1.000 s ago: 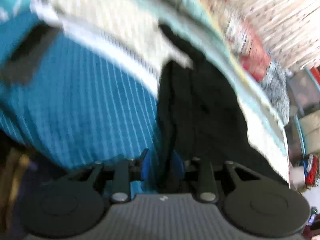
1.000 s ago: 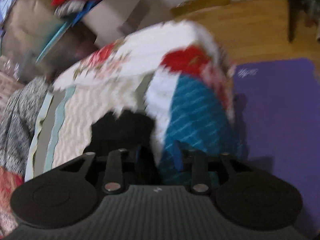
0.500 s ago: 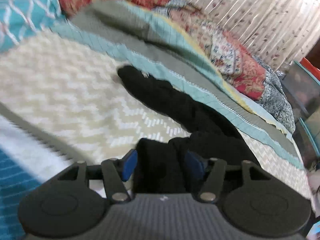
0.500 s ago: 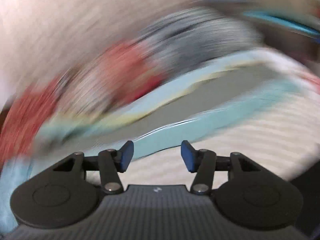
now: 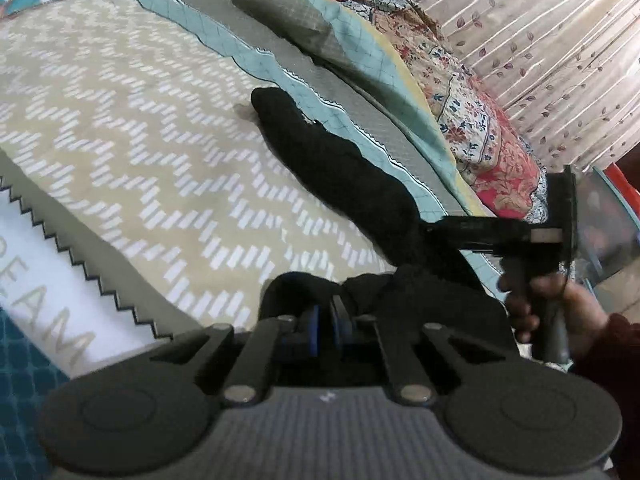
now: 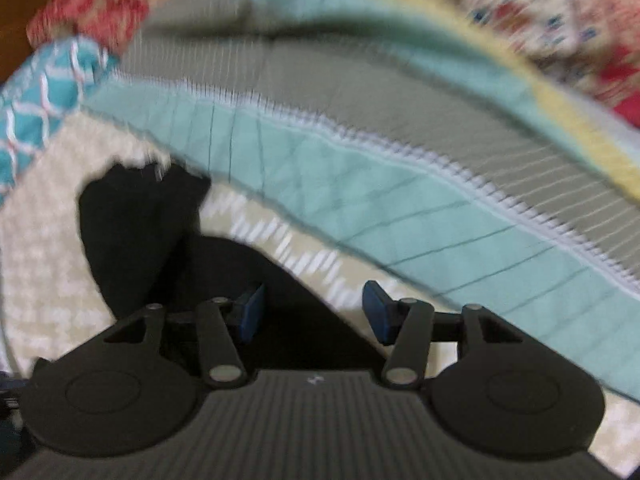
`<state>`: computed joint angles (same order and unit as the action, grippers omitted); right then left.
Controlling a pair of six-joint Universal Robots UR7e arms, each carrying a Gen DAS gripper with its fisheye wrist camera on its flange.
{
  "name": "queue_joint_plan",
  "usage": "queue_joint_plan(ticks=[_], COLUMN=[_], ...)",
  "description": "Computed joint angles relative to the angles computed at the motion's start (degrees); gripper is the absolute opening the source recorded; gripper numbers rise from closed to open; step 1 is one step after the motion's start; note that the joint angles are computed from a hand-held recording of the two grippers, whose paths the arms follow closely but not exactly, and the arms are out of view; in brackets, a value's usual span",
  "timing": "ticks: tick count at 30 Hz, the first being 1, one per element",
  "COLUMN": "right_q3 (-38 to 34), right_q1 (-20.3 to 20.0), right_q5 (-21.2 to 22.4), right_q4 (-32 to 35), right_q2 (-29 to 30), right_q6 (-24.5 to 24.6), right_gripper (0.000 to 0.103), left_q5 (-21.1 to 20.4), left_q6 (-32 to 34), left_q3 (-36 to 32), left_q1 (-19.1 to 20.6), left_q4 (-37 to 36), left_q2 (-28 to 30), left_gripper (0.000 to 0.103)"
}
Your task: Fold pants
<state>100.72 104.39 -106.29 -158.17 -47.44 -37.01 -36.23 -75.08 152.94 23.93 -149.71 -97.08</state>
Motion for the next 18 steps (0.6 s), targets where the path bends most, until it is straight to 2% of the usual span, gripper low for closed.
queue_joint_plan(ticks=[1,5,8,11,14,17,18], right_q3=[1.24,4.86,6.27,9.31,14.29,20.23,22.50], right_q1=[0.21,-0.73,-3.71,-6.40,-9.14,-11.99,-12.96], right_q5=[0.86,3.54,5.79,3.50,2.35,2.36,2.39], right_q4=[-1.27,-8.13,-15.00,-21.98,-25.82,-27.57,-27.95], right_q2=[-0.98,-8.05,-16.19,-25.36,-34.85,-42.82,-44.94], right_q6=[-1.11,4.28,13.12,18.56,18.50,16.49,15.57], right_gripper=[0.006,0.006,0.006,0.006,0.006,0.008,0.012], left_q5=[0.59,3.11,4.81,6.09,6.86,8.35,8.70], left_q6=[-0.56,1.76,2.39,0.88,-2.16,-9.63,-13.18], left_q3=[-0.43,-1.77,-2.67,-1.77,-0.07,1.36,1.56], left_q1=[-0.76,-3.65,-6.11,-9.37,-12.78,-16.54,-17.86], left_q4=[1.57,1.84,1.89,2.28,3.75,11.62,16.21], left_q2=[0.19,1.40,2.14,0.79,-2.16,-7.65,-10.25], left_gripper=[0.006,0.006,0.006,0.006,0.006,0.006,0.006])
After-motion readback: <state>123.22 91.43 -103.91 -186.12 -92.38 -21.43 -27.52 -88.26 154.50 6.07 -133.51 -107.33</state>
